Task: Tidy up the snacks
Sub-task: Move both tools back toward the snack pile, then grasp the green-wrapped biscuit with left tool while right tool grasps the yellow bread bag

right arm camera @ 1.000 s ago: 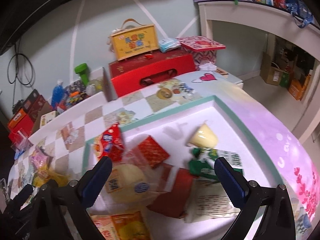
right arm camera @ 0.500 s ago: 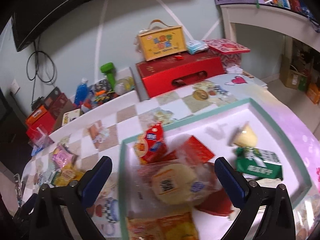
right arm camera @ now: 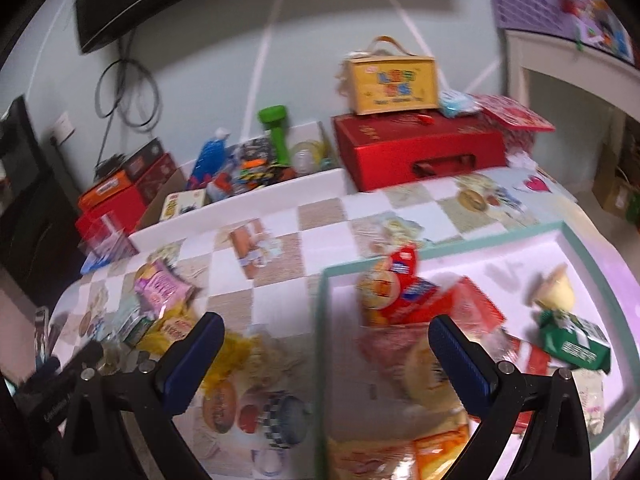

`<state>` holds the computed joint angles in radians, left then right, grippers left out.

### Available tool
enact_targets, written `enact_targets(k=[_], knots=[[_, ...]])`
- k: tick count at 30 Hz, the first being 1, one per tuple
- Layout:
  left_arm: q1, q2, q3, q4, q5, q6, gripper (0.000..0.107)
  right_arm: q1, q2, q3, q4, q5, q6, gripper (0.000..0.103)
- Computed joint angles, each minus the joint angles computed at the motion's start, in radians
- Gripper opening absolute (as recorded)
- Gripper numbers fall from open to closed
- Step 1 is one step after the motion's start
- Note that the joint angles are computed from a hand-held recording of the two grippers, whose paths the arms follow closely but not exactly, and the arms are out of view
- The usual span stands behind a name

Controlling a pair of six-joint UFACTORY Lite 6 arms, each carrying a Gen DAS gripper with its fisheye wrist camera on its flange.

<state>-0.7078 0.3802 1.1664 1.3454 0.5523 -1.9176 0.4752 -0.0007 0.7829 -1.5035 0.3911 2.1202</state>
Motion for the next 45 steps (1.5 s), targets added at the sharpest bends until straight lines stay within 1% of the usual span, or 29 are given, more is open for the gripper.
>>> enact_targets(k=[3,6,10,16,19,22,31,38,45], knots=[[0.056,-0.034,-0.047,0.053,-0.04,-0.057,0.103,0.039,0.061,0.061,0.031,0.013,-0.059,0.103],[0.117,-0.047,-0.073,0.091,-0.103,-0.103,0.103,0.065,0.127,0.126,0.053,0.012,-0.112,0.103],[0.16,-0.031,-0.071,0.088,-0.124,-0.103,0.103,0.089,0.207,0.202,0.066,-0.004,-0.159,0.103],[0.212,0.024,-0.04,0.025,-0.169,-0.051,0.103,0.118,0.365,0.342,0.183,-0.028,-0.334,0.103],[0.238,0.072,-0.011,-0.088,-0.18,0.03,0.103,0.127,0.436,0.406,0.242,-0.032,-0.426,0.103],[0.265,0.098,-0.012,-0.093,-0.212,0.017,0.103,0.134,0.5,0.465,0.305,-0.019,-0.519,0.103],[0.29,0.15,0.025,-0.115,-0.227,0.026,0.103,0.133,0.624,0.587,0.373,0.008,-0.629,0.103],[0.299,0.202,0.076,-0.17,-0.251,0.097,0.102,0.128,0.683,0.642,0.396,-0.001,-0.67,0.103],[0.285,0.232,0.111,-0.198,-0.219,0.149,0.102,0.134,0.744,0.697,0.419,-0.01,-0.709,0.103]])
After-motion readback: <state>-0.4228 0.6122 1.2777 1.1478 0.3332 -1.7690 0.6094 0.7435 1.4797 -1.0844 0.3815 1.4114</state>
